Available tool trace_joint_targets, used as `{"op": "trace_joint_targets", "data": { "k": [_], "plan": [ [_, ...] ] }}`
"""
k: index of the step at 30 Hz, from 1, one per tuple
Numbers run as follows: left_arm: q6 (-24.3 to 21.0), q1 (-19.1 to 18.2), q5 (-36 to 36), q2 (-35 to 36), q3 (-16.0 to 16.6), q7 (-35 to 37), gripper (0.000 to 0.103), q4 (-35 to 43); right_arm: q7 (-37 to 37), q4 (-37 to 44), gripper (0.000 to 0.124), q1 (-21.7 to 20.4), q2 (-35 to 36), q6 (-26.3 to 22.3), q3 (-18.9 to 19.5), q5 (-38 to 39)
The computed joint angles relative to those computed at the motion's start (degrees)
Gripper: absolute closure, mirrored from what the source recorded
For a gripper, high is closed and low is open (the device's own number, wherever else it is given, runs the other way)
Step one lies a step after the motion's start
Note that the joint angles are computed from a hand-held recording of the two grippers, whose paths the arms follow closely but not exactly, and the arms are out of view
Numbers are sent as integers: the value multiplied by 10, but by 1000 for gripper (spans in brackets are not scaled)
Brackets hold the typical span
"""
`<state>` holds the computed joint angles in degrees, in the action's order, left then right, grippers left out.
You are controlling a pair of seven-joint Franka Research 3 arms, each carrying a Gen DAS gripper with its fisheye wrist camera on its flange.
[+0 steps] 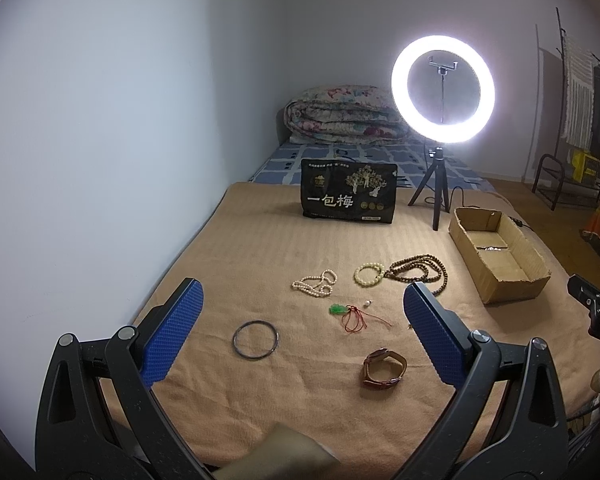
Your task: Organize jewelry
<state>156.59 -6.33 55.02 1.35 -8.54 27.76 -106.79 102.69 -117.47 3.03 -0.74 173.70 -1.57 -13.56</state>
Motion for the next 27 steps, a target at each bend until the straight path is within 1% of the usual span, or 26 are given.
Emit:
{"op": "trace_joint_targets", "data": {
  "k": [3, 7, 11, 14, 16, 17, 18, 20, 22, 23, 25, 27],
  "plan": [
    [-5, 3, -25, 7, 2, 18, 1, 6, -19, 3, 21, 3, 5, 0, 0, 14],
    [-17, 5, -73, 20, 6, 53, 1, 22, -60, 11, 21, 11, 16, -3, 1, 65],
    [-13, 15, -161, 39, 9, 142, 1, 42, -106, 21, 21, 20, 28, -2, 1, 109],
    [-19, 18, -195, 56, 15, 180, 1, 66, -137, 30, 21, 27, 37, -10, 2, 134],
    [-14, 24, -220, 69, 18, 212, 1, 82, -181, 43, 21, 28, 46, -26, 8, 168],
    [-16, 26, -232, 76, 19, 226, 1, 90, -219, 54, 21, 27, 52, -40, 15, 200],
    [-23, 28, -246, 84, 20, 238, 1, 101, -272, 66, 21, 22, 59, -57, 25, 246],
    [-48, 31, -277, 104, 20, 259, 1, 135, -346, 98, 21, 19, 75, -94, 36, 306],
    [-70, 31, -297, 127, 22, 275, 1, 169, -379, 120, 21, 22, 89, -109, 38, 333],
    [-80, 26, -290, 136, 27, 273, 1, 183, -388, 138, 21, 25, 101, -120, 36, 336],
    [-102, 13, -265, 160, 38, 266, 1, 221, -379, 167, 21, 35, 121, -137, 27, 318],
    [-117, 13, -280, 181, 34, 283, 1, 251, -377, 187, 21, 40, 136, -152, 23, 307]
  ]
}}
